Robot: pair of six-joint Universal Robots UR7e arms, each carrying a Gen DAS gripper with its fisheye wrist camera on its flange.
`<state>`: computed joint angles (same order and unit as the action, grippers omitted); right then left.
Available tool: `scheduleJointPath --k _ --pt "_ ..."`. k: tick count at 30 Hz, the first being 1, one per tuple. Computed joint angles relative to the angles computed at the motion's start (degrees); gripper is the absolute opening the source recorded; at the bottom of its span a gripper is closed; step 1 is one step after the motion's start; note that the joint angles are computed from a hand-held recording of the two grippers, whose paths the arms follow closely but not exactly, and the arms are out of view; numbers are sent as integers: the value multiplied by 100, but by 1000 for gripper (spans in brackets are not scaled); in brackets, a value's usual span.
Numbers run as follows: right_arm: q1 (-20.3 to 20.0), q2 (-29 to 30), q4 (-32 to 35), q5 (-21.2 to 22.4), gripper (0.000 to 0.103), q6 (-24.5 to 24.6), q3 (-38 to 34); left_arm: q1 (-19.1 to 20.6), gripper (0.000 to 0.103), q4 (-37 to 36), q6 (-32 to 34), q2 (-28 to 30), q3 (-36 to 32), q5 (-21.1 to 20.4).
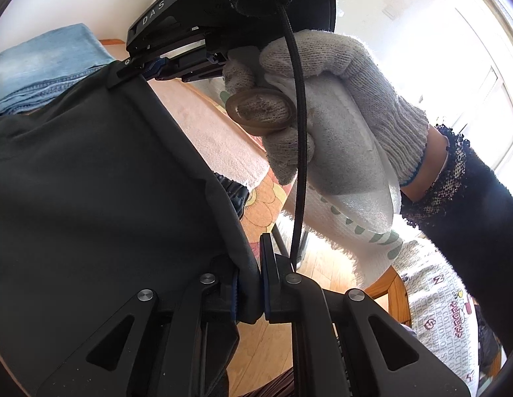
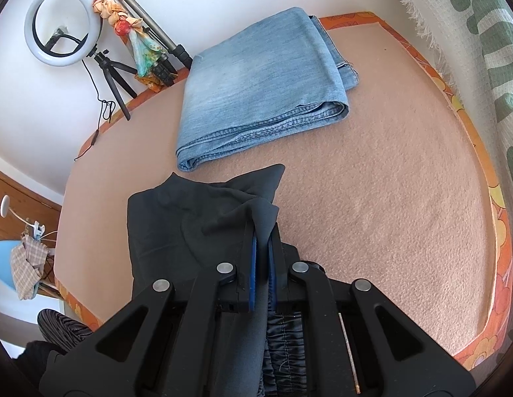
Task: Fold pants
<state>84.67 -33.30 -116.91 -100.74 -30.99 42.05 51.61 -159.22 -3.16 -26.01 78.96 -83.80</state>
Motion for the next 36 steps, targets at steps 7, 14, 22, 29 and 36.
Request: scheduleJointPath --k 7,14,22,29,36 --pt "-81 36 -404 79 7 -235 86 -81 24 364 -76 -429 306 26" --pt "-113 -268 -617 53 41 62 450 -93 24 482 30 -1223 905 292" --pt "-216 -1065 -375 194 54 258 1482 196 24 1156 537 -1094 -55 903" --pt "-228 -1325 -656 -88 54 32 1906 321 24 1354 904 -679 -558 764" --pt "-466 -156 829 762 55 924 -137 379 24 1468 1150 -432 -591 598"
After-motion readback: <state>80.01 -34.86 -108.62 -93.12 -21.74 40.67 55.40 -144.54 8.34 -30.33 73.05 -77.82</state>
